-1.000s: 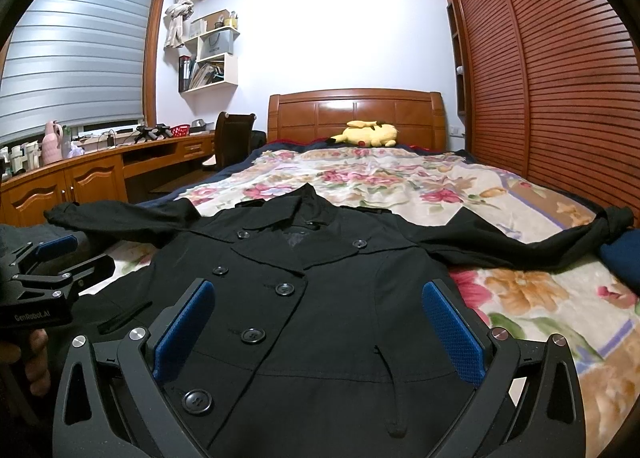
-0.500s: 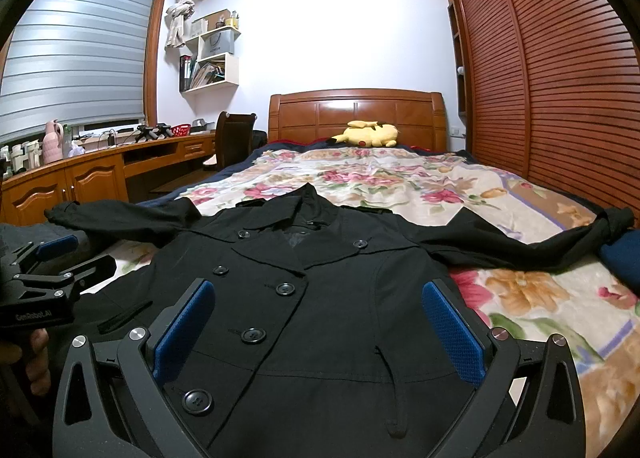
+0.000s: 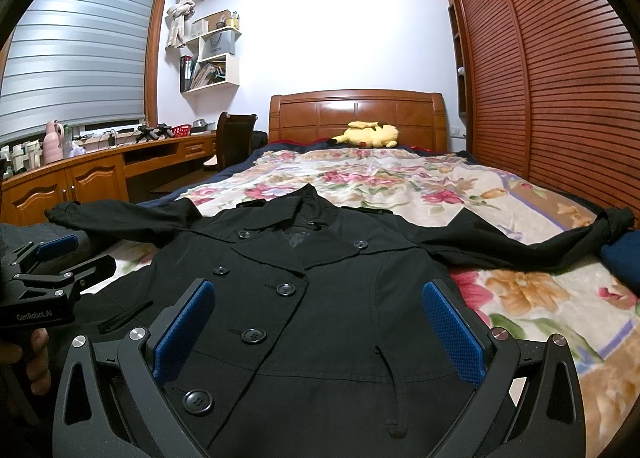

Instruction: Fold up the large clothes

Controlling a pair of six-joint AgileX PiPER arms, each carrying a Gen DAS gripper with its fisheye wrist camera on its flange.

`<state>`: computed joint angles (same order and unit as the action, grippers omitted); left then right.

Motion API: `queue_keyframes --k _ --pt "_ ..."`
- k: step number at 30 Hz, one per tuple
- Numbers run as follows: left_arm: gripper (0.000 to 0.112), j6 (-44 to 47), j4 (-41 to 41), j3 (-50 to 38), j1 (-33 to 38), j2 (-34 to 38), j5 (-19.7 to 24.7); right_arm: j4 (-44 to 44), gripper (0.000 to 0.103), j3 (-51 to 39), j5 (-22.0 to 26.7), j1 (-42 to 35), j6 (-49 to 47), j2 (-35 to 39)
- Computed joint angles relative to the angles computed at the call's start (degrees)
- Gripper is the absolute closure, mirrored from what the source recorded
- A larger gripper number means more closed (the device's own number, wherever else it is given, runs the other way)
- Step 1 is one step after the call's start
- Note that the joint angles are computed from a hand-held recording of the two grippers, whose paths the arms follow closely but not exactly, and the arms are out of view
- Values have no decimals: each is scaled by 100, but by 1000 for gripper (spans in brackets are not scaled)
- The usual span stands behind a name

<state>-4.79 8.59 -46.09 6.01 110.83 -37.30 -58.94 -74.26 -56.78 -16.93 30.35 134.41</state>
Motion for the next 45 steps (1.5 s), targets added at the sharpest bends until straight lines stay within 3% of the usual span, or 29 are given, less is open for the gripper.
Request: queue_keyframes --k 18,30,35,38,45 --pt "9 17 -13 -3 -3 8 -5 5 0 10 -12 -1 -11 1" --pt "9 -199 296 34 358 -15 208 -182 0 114 -89 -25 -18 -89" --pt "9 -308 499 36 589 -183 440 -431 0 21 -82 -5 195 -94" --pt "9 -1045 1221 -100 846 -231 653 -544 0 -13 -51 31 252 -130" --pt "9 -1154 1506 -310 1149 -258 993 -1017 0 -386 79 74 724 -73"
